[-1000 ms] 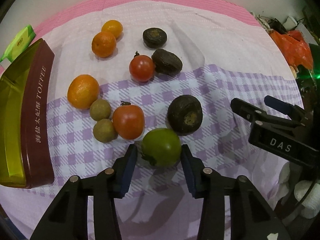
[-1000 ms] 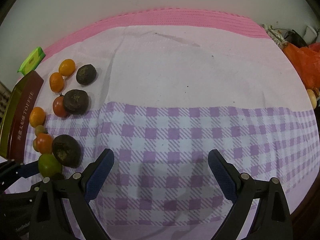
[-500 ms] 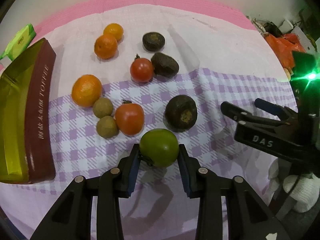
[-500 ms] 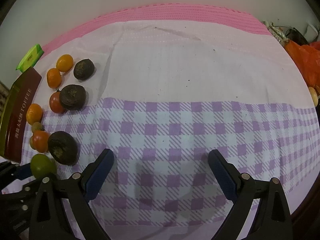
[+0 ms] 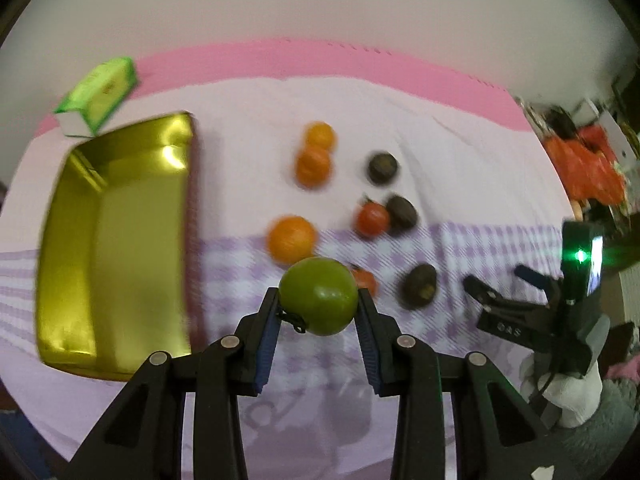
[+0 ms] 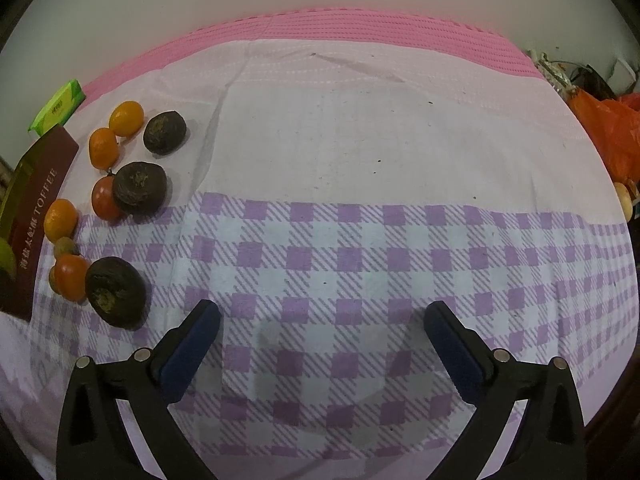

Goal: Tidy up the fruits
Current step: 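Carry the green tomato into the gold tray and open the left tool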

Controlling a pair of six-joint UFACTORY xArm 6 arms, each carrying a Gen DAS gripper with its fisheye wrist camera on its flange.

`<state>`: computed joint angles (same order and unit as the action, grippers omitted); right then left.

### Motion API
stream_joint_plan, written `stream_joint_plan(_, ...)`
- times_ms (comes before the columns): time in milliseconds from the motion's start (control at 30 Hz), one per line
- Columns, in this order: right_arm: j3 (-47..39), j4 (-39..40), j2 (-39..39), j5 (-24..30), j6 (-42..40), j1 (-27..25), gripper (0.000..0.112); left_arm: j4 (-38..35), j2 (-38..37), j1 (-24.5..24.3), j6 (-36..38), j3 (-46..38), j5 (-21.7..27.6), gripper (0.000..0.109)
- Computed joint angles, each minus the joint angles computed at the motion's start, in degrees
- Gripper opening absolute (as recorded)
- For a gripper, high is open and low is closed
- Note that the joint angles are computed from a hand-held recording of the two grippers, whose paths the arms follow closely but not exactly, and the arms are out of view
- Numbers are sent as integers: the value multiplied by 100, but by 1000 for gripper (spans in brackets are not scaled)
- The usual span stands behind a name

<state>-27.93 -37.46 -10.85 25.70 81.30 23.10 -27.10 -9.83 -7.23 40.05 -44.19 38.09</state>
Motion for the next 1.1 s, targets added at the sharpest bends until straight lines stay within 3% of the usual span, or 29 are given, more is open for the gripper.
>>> stream_joint_plan(300, -12, -42, 9, 33, 56, 31, 103, 591, 605, 763, -364, -550, -372, 33)
stream_joint_plan(500, -32, -94, 26, 73, 102, 46, 103, 854, 1027, 1195, -432, -821, -357, 33)
stream_joint_plan(1100, -60, -173, 45, 125, 213, 72, 103, 1676, 1647, 1556, -1008, -1048, -419, 33)
